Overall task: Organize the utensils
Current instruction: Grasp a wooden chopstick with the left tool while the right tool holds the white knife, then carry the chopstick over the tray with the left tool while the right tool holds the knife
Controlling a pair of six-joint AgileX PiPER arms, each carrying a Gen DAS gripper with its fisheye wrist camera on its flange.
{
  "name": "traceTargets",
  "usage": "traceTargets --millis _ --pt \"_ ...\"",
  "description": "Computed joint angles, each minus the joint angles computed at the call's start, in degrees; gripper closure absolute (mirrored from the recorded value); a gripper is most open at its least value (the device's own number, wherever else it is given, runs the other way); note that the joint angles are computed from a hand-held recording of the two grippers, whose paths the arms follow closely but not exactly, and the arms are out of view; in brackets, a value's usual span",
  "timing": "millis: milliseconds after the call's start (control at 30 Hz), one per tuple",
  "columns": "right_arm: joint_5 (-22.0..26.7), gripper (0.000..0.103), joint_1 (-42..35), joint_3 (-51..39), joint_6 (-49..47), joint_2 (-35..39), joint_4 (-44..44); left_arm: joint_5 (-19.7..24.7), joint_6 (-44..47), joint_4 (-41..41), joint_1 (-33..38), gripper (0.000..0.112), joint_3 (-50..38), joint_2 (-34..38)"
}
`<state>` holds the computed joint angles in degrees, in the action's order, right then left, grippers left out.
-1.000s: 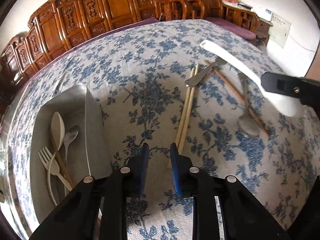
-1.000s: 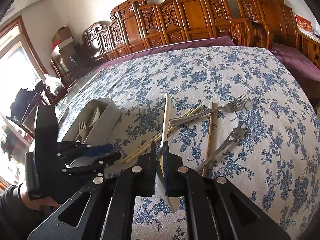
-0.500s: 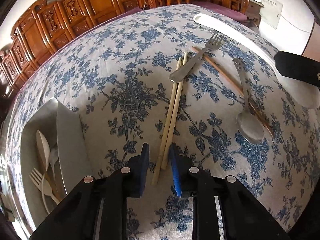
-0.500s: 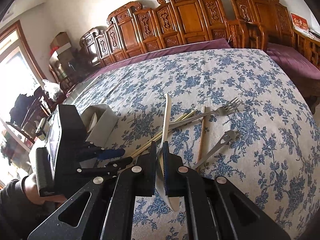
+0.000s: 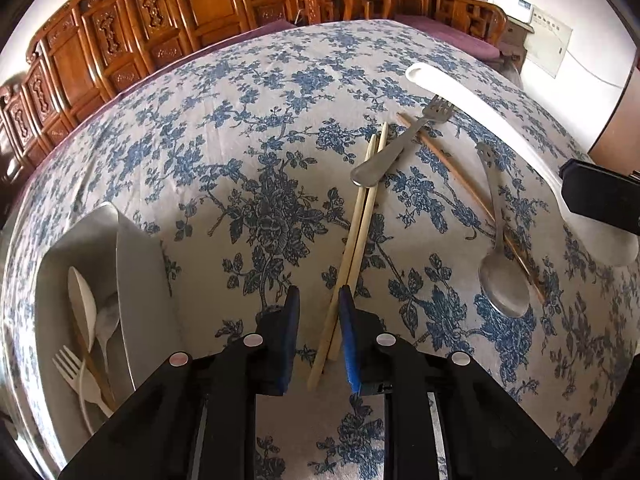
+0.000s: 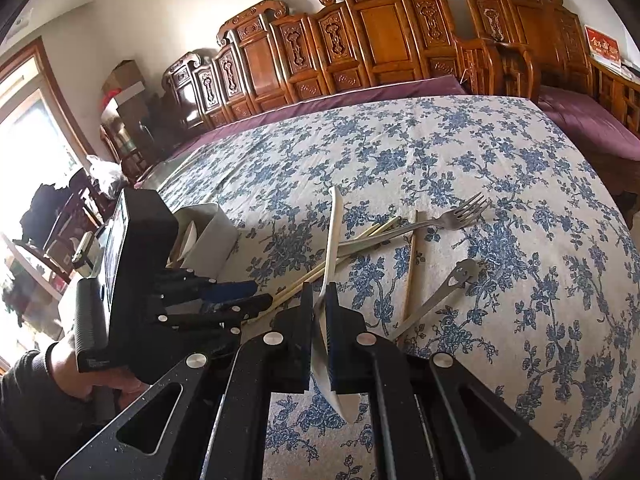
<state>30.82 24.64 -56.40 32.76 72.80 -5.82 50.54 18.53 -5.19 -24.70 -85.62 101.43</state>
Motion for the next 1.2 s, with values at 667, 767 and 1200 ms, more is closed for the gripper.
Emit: traceTargets --millis 667,767,1200 --pt "-0.44 0.096 -0.37 -0.02 -1.50 0.05 1.34 3.42 3.48 -1.75 0.59 0.102 -3.64 2.83" --pt "-0.34 0.096 -0.36 -0.01 -1.25 0.31 1.20 2.89 4.05 -2.22 0.11 0.107 -2.79 2.21" --pt "-0.21 0.096 1.84 -0.54 4.03 1.88 -3.62 1.95 4.32 -5.73 4.33 0.108 1.94 -7.19"
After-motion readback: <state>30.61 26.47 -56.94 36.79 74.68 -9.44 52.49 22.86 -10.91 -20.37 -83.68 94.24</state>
